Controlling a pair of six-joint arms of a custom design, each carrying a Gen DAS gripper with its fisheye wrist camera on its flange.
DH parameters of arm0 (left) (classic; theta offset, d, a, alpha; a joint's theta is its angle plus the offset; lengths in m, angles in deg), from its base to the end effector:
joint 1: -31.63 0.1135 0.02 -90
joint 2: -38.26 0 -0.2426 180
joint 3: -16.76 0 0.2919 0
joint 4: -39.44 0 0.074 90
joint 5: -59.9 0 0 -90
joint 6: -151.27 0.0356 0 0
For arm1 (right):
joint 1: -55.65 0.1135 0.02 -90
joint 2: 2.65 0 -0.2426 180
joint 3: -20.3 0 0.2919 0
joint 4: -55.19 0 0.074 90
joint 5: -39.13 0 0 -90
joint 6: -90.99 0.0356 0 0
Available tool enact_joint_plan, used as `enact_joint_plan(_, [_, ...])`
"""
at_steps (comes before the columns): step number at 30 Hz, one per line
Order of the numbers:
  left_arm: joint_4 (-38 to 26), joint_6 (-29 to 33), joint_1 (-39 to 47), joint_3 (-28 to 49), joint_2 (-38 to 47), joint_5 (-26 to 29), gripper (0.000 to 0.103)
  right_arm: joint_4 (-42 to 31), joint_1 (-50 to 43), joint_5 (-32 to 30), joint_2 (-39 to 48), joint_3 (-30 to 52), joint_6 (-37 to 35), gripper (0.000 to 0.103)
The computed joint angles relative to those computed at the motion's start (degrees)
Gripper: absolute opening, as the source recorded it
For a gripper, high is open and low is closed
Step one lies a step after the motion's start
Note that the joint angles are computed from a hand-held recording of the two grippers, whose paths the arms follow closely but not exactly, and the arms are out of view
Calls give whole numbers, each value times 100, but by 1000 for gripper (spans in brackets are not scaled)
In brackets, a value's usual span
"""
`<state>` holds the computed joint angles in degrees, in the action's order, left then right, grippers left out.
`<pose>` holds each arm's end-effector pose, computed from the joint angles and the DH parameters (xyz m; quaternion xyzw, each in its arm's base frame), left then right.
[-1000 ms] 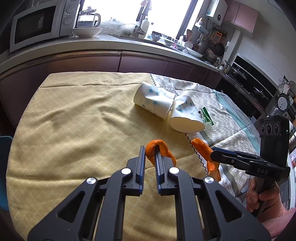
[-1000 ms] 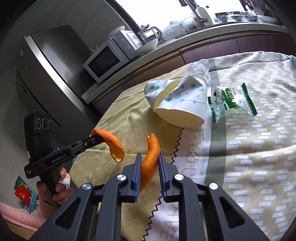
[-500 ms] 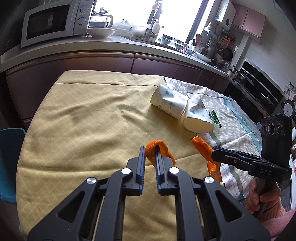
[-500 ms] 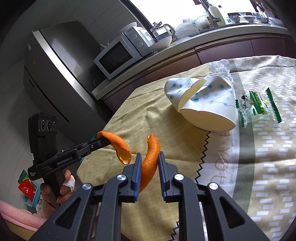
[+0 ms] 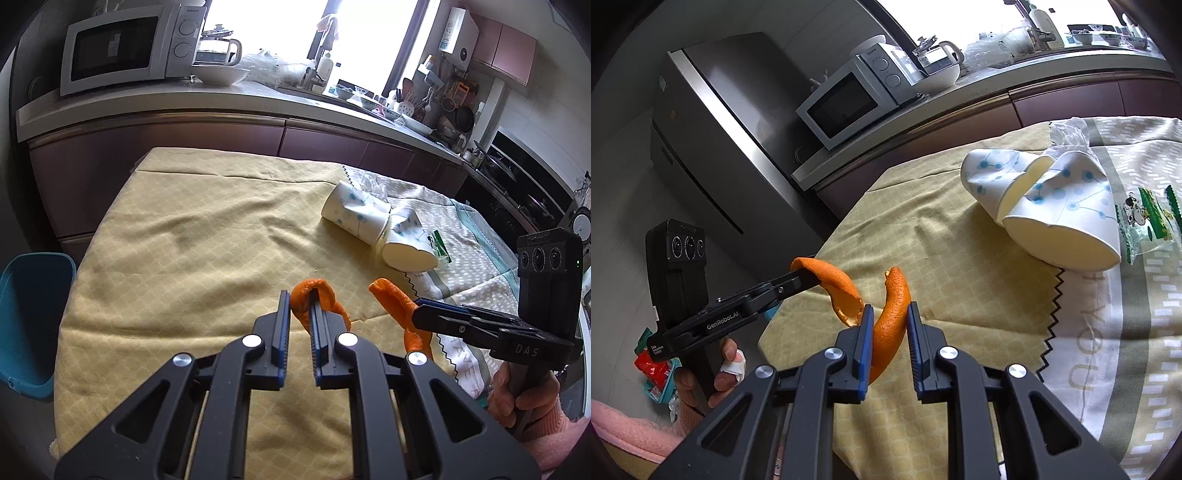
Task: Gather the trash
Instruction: 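Carry both orange peels over to the teal bin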
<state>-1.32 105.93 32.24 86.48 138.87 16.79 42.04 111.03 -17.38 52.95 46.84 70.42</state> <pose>0.3464 -0.0223 0.1088 0.3985 0.8158 -0.3062 0.2862 0.1383 0.1657 0.1022 0.2229 0.8547 0.2217 0.4131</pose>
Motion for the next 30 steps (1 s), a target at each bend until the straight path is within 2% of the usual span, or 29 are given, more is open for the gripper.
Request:
enact_joint_plan(17, [-74, 11, 372, 260, 135, 77, 10, 715, -349, -462, 838, 407, -512, 17])
enact_joint_plan(30, [-91, -51, 656, 534, 316, 104, 10, 1368, -817, -1087, 1641, 859, -1108, 17])
